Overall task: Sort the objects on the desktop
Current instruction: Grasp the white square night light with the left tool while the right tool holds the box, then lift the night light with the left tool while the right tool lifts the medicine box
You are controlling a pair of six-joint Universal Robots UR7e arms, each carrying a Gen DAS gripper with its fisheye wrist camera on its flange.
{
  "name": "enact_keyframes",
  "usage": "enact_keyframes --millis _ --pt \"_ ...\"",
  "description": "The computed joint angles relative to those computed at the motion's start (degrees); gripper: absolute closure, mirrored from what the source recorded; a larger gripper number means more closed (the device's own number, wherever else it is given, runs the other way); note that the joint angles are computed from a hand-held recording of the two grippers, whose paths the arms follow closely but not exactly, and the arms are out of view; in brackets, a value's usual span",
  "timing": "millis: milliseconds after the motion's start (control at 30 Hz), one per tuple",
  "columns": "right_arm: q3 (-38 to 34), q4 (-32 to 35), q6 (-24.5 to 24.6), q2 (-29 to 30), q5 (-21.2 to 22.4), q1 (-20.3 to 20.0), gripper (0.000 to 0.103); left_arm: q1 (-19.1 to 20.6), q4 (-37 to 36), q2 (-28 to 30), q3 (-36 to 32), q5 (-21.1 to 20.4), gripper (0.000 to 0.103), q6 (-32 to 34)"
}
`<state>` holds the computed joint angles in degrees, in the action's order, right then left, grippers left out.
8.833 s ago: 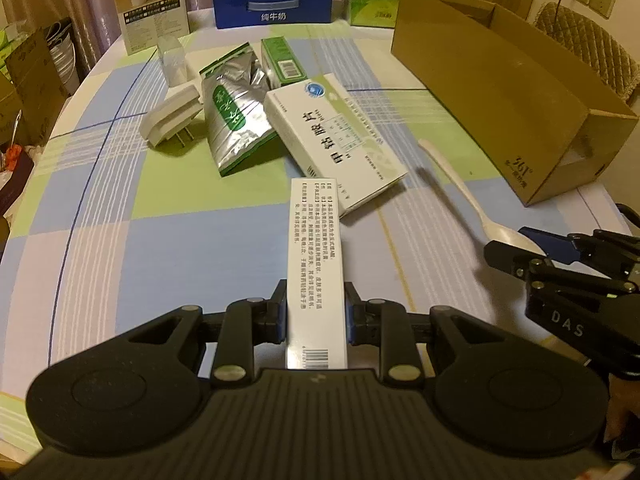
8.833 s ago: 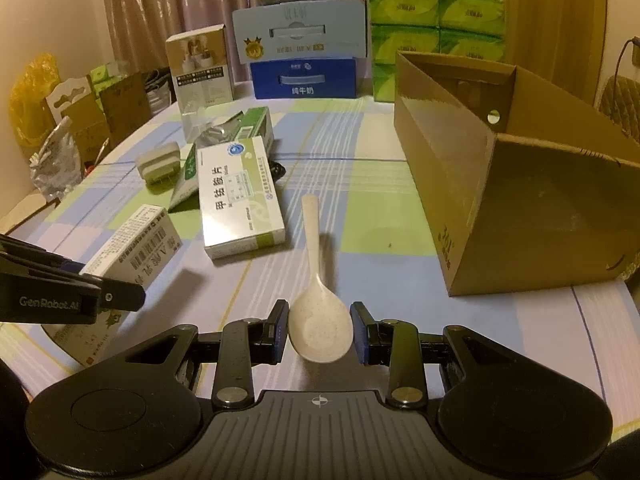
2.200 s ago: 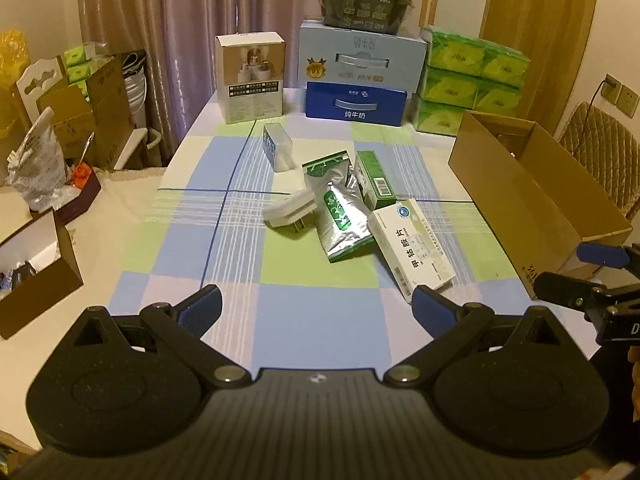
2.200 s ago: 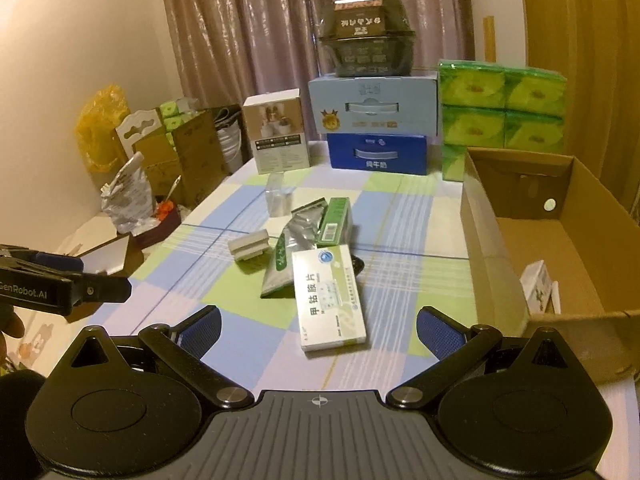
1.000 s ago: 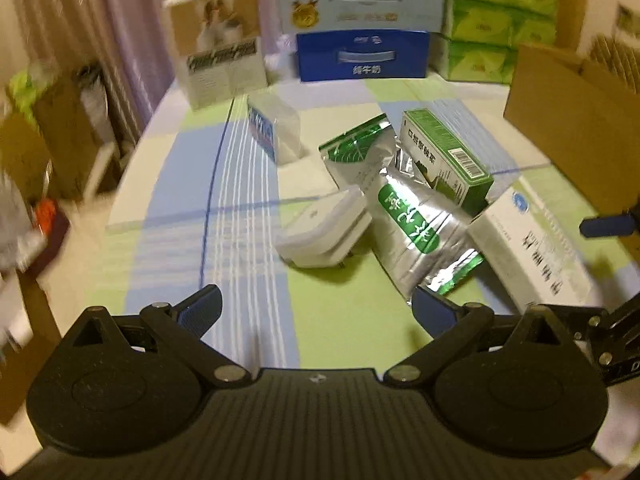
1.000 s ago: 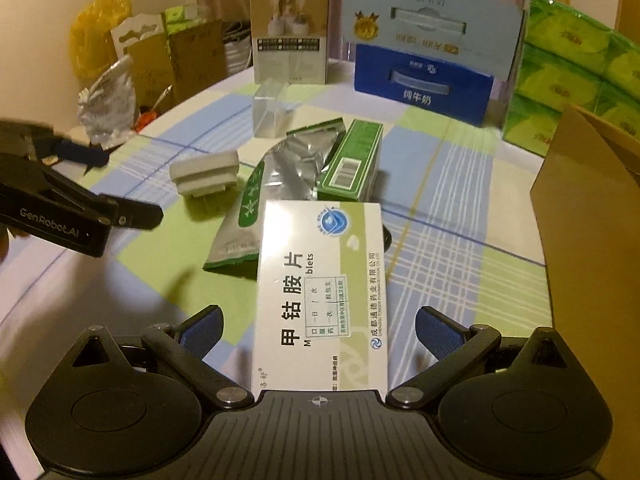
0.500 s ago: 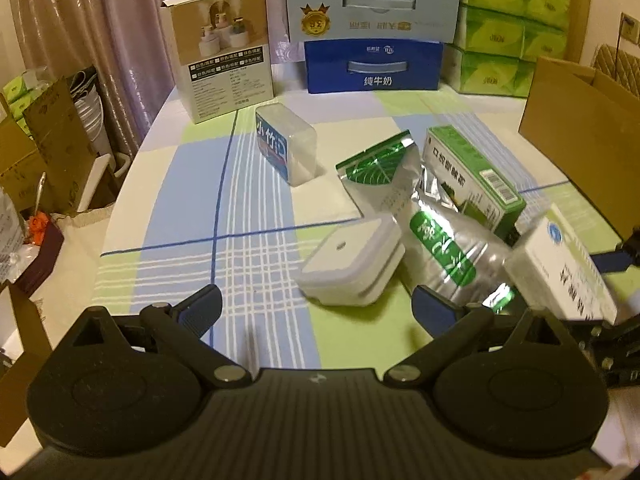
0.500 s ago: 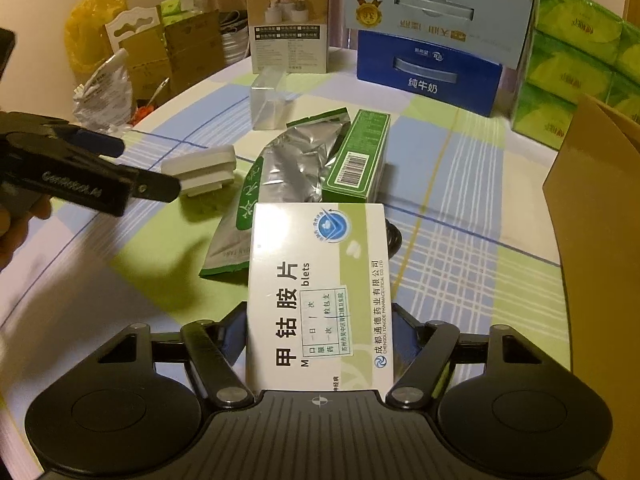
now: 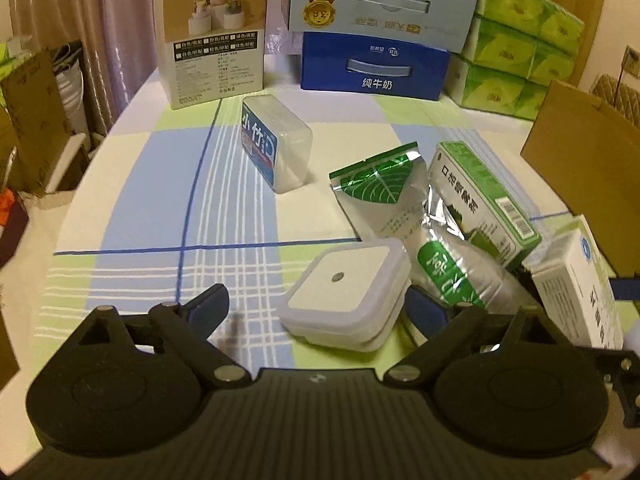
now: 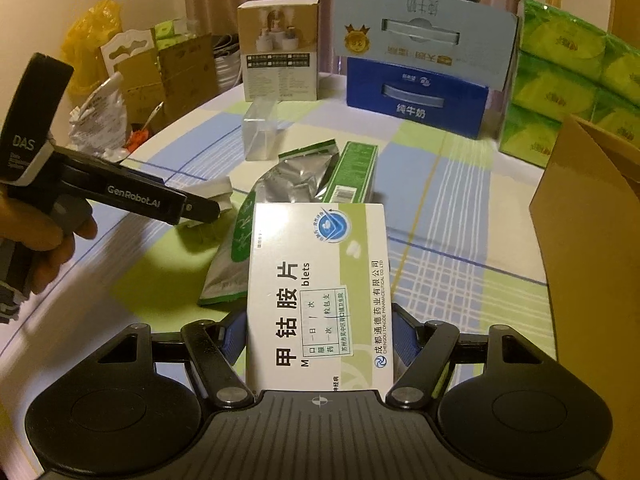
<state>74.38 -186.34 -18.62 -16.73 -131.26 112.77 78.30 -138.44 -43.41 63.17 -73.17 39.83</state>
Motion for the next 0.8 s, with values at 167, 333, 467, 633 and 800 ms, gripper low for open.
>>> enact_keyframes --millis 167,333,467,633,800 --pt "-0.11 -0.64 0.39 -0.04 -0.41 -0.04 0.035 0.58 2.33 1.65 -2.43 -2.16 0.013 -1.99" --pt "-0.06 -0.84 1.15 -0.16 -0.46 -0.19 0.035 0.77 3.93 1.78 -2.96 -3.64 0.034 -3.44" --pt "0.48 -1.77 1.38 -0.36 -0.84 -0.2 0.035 -0.06 3.67 0.63 -1.1 -1.11 0.041 -4.4" --pt "2.84 -3.2 2.86 -1.74 -1.18 -0.12 0.035 -1.43 6.2 -3.3 3.75 3.03 0.041 -8.52" --pt "6.67 -4.78 5.06 -3.82 -1.82 0.42 0.035 -3.03 6.5 -9.05 11.64 5.43 0.041 -10.24"
